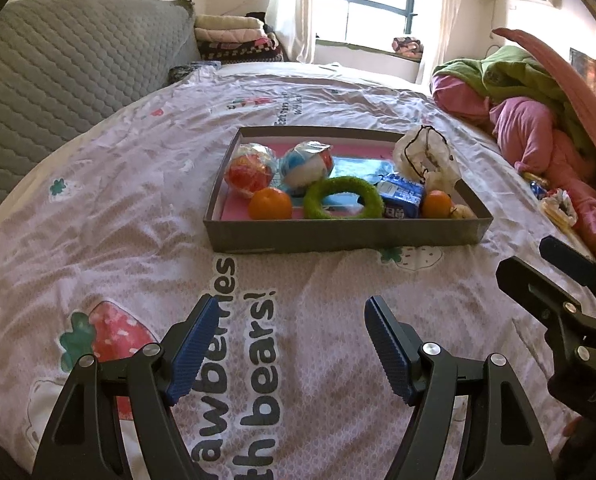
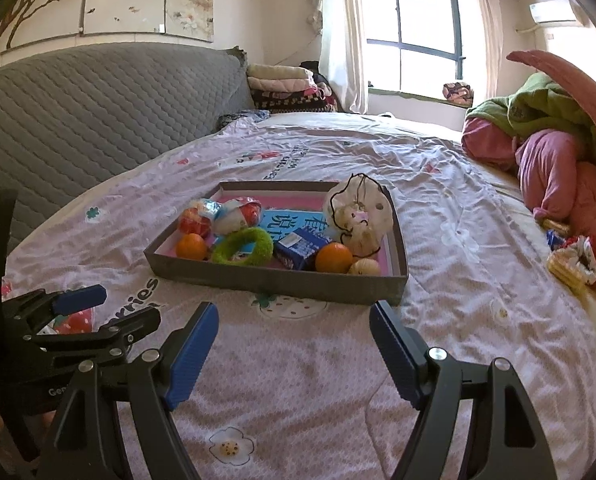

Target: Organize objects

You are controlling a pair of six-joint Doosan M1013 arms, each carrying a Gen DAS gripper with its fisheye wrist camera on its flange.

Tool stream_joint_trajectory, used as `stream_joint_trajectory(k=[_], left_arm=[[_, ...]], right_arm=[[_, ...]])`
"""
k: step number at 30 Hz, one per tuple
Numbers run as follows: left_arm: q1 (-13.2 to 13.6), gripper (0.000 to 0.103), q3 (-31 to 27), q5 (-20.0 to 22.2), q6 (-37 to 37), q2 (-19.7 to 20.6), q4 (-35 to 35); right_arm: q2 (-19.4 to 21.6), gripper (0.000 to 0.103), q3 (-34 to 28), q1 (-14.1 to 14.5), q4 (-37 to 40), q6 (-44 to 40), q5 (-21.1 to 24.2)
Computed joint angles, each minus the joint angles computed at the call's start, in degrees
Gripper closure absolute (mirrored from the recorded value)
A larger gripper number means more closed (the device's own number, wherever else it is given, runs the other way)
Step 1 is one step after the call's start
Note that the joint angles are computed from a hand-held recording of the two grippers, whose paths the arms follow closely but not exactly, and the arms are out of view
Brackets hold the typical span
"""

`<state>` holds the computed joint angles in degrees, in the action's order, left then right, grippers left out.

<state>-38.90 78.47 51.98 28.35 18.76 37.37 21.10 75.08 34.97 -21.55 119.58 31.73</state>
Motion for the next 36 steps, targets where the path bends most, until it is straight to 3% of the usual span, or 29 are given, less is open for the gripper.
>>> stream_joint_trajectory(k=[36], left_arm=[[0.2, 0.027, 0.4, 0.4, -0.8, 1.0, 1.1]], right_arm=[[1.0, 0.026, 1.2, 0.0, 2.0, -1.3, 0.6]])
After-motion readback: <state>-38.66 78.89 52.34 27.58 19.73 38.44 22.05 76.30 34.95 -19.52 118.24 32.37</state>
